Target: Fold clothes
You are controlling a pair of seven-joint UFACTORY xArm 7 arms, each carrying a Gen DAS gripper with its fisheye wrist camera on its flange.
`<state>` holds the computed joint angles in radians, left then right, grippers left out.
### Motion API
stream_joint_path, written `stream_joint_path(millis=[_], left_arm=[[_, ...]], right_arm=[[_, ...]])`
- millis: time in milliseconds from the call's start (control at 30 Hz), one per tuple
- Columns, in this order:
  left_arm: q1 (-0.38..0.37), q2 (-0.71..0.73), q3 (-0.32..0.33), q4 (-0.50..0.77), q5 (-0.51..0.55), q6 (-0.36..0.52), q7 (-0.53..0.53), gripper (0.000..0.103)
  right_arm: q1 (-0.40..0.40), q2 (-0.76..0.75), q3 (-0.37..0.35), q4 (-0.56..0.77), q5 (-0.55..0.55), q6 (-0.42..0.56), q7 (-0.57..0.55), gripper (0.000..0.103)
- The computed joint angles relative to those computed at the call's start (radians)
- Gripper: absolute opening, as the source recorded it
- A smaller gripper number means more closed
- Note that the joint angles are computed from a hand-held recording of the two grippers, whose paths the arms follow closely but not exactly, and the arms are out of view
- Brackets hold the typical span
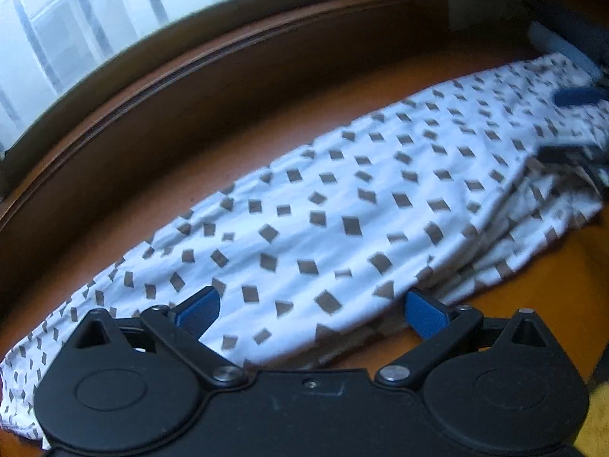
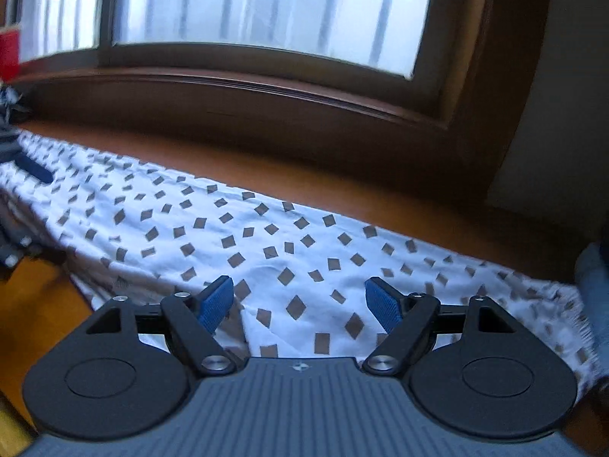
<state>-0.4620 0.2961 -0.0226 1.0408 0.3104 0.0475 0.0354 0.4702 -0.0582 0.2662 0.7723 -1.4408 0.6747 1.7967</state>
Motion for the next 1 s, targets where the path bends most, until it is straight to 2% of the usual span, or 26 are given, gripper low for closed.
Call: stream_joint_path(millis=[67, 133, 267, 333, 400, 467, 567, 600, 633, 667, 733, 800, 933, 1000], left_arm=[[-0.059, 0.012, 0.07, 0.017, 0.03, -0.017, -0.066, 0.103], [-0.065, 0.025, 0.08, 0.036, 0.03, -0.013, -0.092, 0.103], [-0.032, 0.036, 0.045, 0.056, 0.013, 0.01, -0.088, 0.103], [-0.036, 0.035, 0.049, 0.055, 0.021, 0.013, -0.093, 0.103], [-0.036, 0.033, 0.047, 0.051, 0.028, 0.012, -0.094, 0.103], [-0.006, 0.029, 0.01, 0.045, 0.01, 0.015, -0.07, 0.103], [0.047, 0.024, -0.059, 0.034, -0.035, 0.017, -0.009, 0.103], [0.044, 0.023, -0.059, 0.03, -0.039, 0.015, -0.001, 0.103], [0.022, 0.022, -0.038, 0.026, -0.027, 0.011, -0.006, 0.103], [-0.009, 0.021, -0.006, 0.022, -0.006, 0.004, -0.021, 0.103], [-0.061, 0.019, 0.051, 0.013, 0.033, -0.012, -0.054, 0.103], [-0.08, 0.018, 0.073, 0.011, 0.048, -0.01, -0.077, 0.103], [-0.056, 0.015, 0.053, 0.014, 0.036, 0.015, -0.097, 0.103], [-0.077, 0.01, 0.081, 0.014, 0.063, 0.023, -0.131, 0.103]], right_arm=[[0.009, -0.022, 0.008, -0.018, 0.039, 0.007, -0.064, 0.08], [0.014, -0.043, 0.016, -0.038, 0.057, -0.014, -0.11, 0.08], [0.009, -0.049, 0.021, -0.055, 0.115, -0.036, -0.19, 0.078], [0.002, -0.04, 0.02, -0.05, 0.145, -0.033, -0.192, 0.066], [0.004, -0.03, 0.029, -0.038, 0.149, 0.006, -0.187, 0.059], [0.023, -0.01, 0.049, -0.019, 0.138, 0.08, -0.196, 0.059], [0.049, 0.043, 0.046, 0.022, 0.132, 0.126, -0.274, 0.058], [0.056, 0.065, 0.041, 0.04, 0.139, 0.14, -0.307, 0.043], [0.065, 0.087, 0.035, 0.059, 0.146, 0.165, -0.336, 0.016], [0.077, 0.096, 0.031, 0.071, 0.145, 0.192, -0.348, 0.007], [0.109, 0.071, 0.036, 0.063, 0.102, 0.249, -0.288, 0.005], [0.14, 0.031, 0.058, 0.04, 0.093, 0.303, -0.246, 0.005], [0.168, 0.036, 0.079, 0.008, 0.192, 0.311, -0.352, 0.005], [0.167, 0.048, 0.069, -0.005, 0.229, 0.275, -0.378, 0.005]])
